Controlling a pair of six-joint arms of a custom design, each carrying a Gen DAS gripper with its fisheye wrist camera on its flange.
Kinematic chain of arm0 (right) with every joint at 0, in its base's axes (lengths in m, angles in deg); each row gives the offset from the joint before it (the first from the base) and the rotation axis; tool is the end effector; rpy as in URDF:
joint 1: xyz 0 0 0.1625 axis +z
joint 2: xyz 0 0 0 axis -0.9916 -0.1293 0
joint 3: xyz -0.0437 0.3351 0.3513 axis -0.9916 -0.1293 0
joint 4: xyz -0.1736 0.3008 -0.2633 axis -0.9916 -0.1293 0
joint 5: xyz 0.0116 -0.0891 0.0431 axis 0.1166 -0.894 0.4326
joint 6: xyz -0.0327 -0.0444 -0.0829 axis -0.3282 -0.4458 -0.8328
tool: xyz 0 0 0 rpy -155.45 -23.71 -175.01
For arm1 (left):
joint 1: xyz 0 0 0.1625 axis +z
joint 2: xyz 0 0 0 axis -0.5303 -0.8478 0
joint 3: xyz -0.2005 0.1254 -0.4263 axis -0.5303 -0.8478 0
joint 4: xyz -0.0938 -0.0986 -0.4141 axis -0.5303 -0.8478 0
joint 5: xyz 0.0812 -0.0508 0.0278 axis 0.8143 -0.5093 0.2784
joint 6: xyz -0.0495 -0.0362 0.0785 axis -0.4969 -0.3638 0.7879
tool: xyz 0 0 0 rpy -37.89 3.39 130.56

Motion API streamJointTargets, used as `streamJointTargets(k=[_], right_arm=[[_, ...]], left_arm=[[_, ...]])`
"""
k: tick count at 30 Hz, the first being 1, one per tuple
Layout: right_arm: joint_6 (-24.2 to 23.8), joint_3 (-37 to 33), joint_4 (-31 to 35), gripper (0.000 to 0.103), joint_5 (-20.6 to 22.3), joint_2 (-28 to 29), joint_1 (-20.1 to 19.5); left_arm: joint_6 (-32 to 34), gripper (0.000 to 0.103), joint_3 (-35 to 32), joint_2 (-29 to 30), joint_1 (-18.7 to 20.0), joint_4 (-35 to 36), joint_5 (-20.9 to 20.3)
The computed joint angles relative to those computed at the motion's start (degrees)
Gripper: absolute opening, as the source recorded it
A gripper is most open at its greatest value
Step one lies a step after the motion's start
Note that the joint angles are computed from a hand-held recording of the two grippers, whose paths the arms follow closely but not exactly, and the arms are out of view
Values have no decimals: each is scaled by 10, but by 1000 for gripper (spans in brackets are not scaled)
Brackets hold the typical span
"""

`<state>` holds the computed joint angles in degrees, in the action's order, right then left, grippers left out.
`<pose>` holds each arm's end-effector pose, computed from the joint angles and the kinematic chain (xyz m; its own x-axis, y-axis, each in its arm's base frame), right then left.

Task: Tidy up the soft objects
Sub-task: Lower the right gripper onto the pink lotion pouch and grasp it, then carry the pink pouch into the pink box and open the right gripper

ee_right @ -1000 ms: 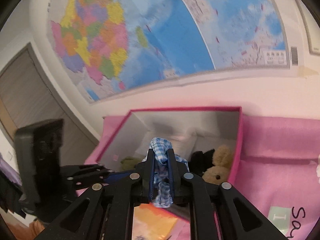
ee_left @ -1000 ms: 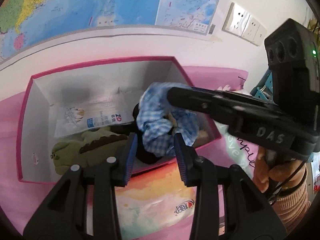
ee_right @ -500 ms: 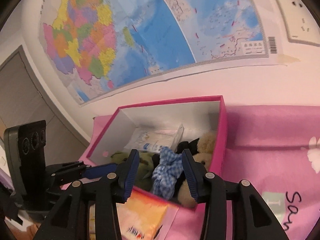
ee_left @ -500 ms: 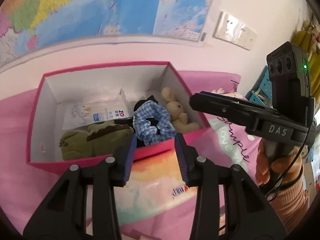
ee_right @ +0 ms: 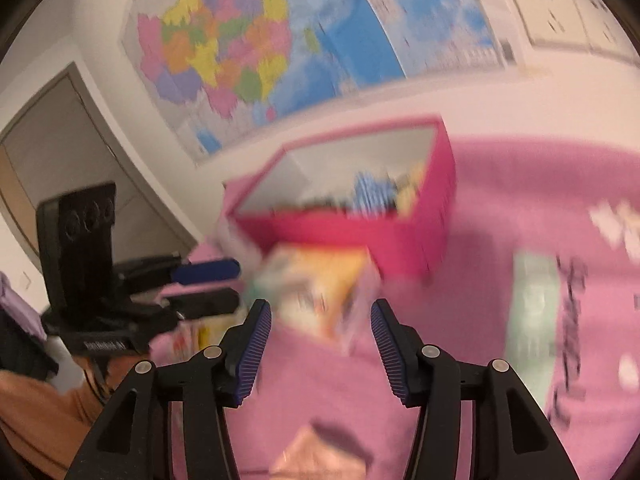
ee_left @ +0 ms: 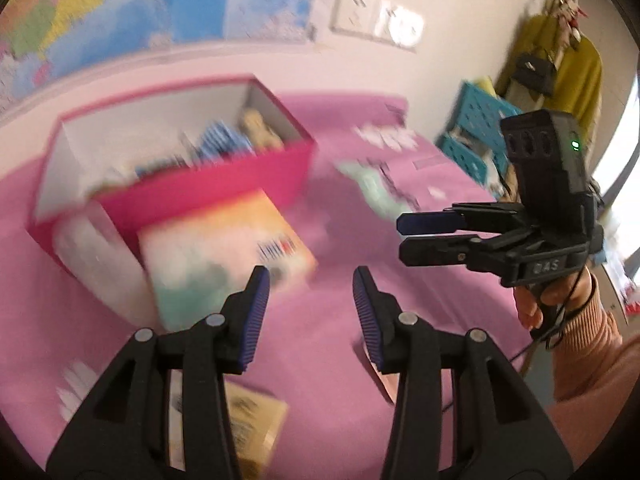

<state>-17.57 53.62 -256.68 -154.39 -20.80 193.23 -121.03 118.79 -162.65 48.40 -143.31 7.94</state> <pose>0.2862 -0.3663 0.1526 -0.6931 -0.7153 0.0888 -0.7027 0.6432 -0.3042 -0.2264 -0.2761 0.2724 -0.8147 0.2271 -0.5336 0.4953 0.7512 -0.4364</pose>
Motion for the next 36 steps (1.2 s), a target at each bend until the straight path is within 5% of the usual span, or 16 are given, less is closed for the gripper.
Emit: streamJointTargets(k=[6,11,18,28,36], right_arm=[[20,63,5,53,-37,-17,-41],[22,98,4,53,-31,-32,-66],[31,115,-8,53,-40,-21,-55],[44,128,-69,42,-28,5,-56],[47,124,-85,31,-21,20,-51]], left_arm=[[-6,45,42,21,0,-68,-92],[-5,45,58,46,-6,-106,-130],[4,45,64,87,12,-152,-169],[5,46,71,109,22,-196,-177],[-34,49,69,80,4,-152,-148]])
